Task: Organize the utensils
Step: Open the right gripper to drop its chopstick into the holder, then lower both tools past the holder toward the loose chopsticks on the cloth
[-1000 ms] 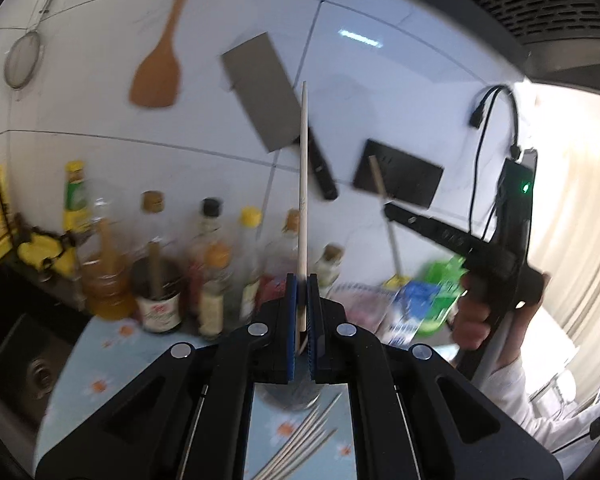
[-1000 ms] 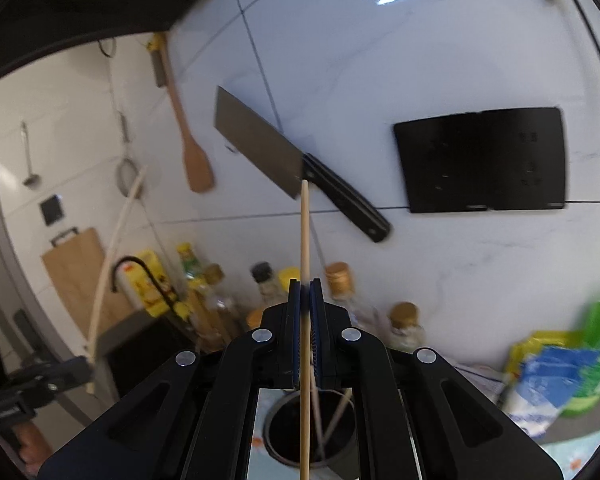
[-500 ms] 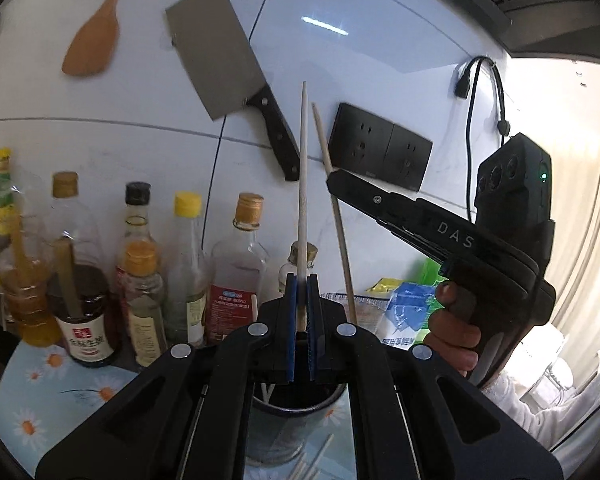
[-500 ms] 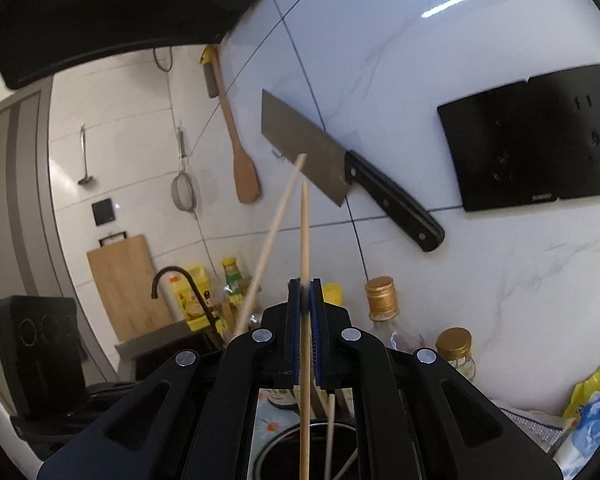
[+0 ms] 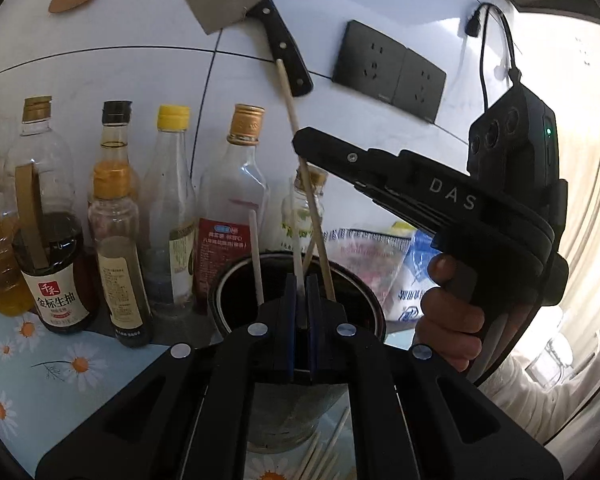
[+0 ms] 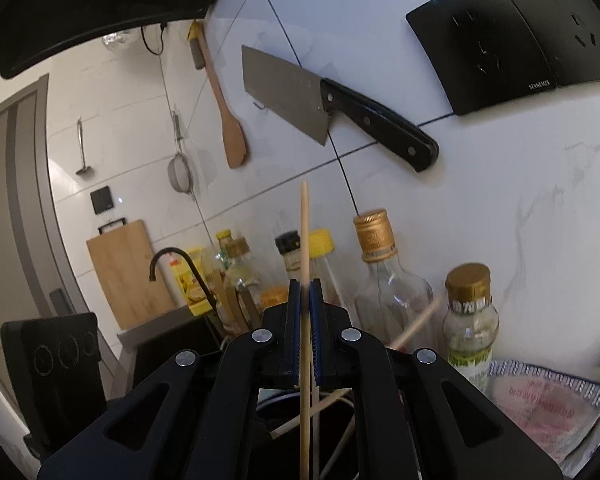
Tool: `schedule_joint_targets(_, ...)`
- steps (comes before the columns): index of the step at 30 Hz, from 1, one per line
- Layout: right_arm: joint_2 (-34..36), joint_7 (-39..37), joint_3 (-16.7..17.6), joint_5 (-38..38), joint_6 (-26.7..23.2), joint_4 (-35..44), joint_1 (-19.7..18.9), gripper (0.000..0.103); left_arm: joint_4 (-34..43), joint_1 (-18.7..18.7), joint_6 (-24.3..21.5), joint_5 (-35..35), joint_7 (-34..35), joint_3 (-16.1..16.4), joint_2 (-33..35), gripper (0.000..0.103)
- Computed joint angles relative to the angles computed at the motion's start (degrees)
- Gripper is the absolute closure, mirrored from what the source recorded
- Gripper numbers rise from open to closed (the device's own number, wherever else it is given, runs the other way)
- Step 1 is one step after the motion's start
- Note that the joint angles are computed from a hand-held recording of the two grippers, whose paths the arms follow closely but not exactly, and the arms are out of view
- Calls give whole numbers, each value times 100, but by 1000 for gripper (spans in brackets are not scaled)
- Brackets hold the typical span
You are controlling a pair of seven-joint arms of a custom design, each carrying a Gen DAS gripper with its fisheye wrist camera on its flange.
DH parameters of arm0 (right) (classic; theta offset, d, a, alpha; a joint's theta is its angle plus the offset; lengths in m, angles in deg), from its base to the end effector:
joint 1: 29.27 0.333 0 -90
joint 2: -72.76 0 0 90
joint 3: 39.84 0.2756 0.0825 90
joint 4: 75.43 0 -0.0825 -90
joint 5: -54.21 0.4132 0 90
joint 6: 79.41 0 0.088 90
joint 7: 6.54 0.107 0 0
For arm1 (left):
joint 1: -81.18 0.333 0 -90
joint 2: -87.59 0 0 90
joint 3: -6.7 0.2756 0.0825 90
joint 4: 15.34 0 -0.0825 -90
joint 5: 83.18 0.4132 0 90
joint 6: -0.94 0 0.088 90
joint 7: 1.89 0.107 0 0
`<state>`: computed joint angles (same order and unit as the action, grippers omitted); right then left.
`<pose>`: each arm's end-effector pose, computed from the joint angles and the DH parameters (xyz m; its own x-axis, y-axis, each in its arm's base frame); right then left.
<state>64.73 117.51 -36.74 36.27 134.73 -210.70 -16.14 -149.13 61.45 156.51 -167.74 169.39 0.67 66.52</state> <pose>0.4970 0.1884 0.5096 0.3927 -0.8580 -0.3310 -0.2118 0.2658 -0.9405 0.4790 -0.1940 0.4881 -0.7106 -0.6790 0.1845 -0.4060 0.1815 -0.8957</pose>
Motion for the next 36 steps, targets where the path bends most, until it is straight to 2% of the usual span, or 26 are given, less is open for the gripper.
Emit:
schedule_joint_targets(8, -222, -415, 137, 451, -94, -384, 5, 97, -171, 25, 76, 1110, -857, -78, -151, 97)
schedule_joint_targets(11, -331, -619, 204, 694, -63, -554, -9, 94, -204, -6, 106, 1526, -1195, -66, -184, 88)
schedule_joint_targets(12, -377, -644, 204, 721, -91, -593, -5, 92, -245, -34, 100, 1595, -1273, -39, -240, 79)
schedule_joint_targets(13, -435, -757, 255, 862, -122, -644, -25, 84, -302, -67, 95, 1641, -1320, -7, -322, 63)
schedule_joint_targets(15, -567, -1013, 370, 1171, -128, -763, -71, 45, -456, -168, 266, 1623, -1287, 32, -510, 43)
schedule_joint_targets(17, -682, -1316, 525, 1568, -38, -880, -128, 44, -586, -216, 404, 1770, -1375, 42, -661, 36)
schedule_joint_targets(19, -831, -1482, 569, 1725, -90, -970, -137, 35, -704, -248, 490, 1964, -1571, 77, -793, 26)
schedule_joint_targets(21, -951, -1752, 737, 2083, -78, -1055, -212, 18, -784, -286, 468, 2109, -1745, 168, -894, 18)
schedule_joint_targets(22, -1003, -1829, 782, 2211, -80, -1083, -223, 16, -814, -304, 442, 2159, -1829, 219, -939, 15)
schedule_joint_targets(25, -1159, -1805, 761, 2355, -111, -1185, -182, 15, -901, -312, 422, 2240, -2129, 337, -1053, 9)
schedule_joint_targets(30, -1419, -1347, 565, 2250, -476, -1329, -125, 11, -1090, -338, 650, 2250, -2456, 473, -1212, 7)
schedule_joint_targets(33, -1520, -967, 436, 2067, -634, -1429, -127, 11, -1091, -277, 431, 2395, -2649, 610, -1199, 7)
schedule_joint_targets(36, -1639, -768, 560, 2114, -877, -1522, -321, 11, -1013, -157, 467, 2378, -2930, 651, -1040, 7)
